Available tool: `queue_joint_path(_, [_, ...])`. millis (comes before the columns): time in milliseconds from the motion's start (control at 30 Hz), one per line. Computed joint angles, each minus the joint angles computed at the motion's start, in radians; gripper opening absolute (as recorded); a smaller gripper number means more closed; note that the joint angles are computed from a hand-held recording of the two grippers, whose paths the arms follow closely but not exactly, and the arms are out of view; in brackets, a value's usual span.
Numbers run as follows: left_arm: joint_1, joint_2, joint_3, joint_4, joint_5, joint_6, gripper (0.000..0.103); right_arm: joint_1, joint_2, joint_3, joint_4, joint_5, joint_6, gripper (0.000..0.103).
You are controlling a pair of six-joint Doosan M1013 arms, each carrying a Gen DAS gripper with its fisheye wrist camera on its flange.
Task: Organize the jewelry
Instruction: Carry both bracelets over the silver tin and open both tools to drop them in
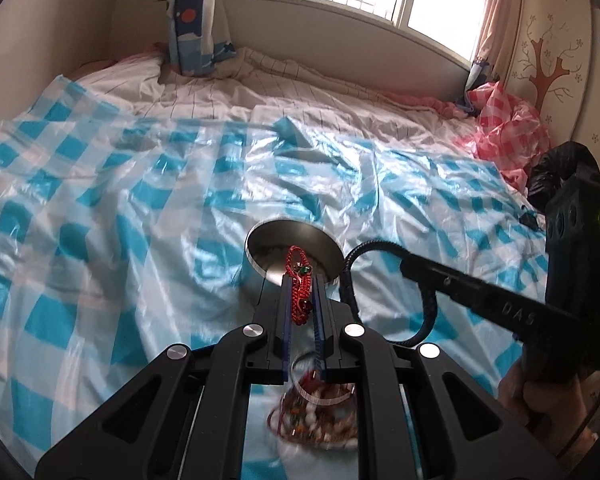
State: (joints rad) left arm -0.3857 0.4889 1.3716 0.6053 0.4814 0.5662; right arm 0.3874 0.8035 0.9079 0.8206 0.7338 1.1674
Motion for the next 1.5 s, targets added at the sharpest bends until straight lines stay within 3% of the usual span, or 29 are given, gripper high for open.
queue_joint_path(400, [0.023,0.056,-0.079,-0.076,0.011,0.06,0.009,0.002,0.065,-0.11,-0.055,-0.008,0.118,0.012])
queue_joint_path(867, [0.049,0.153,-0.211,-0.294,0.084,0.259,0.009,-0.001,0.13,-0.212,-0.152,0.02,0.237,0.012])
queue_joint_path(1000, [0.05,0.154,-0.209,-0.262,0.1,0.208,0.009,0.005,0.155,-0.258,-0.173,0.053,0.25,0.012])
queue_joint_path(1267, [0.054,0.118,-0.16,-0.051,0.072,-0.049,0.011,0.019,0.2,-0.337,-0.183,0.101,0.256,0.012])
queue_joint_path(1500, [0.053,0.114,-0.16,-0.031,0.073,-0.062,0.011,0.038,0.235,-0.399,-0.209,0.154,0.251,0.012])
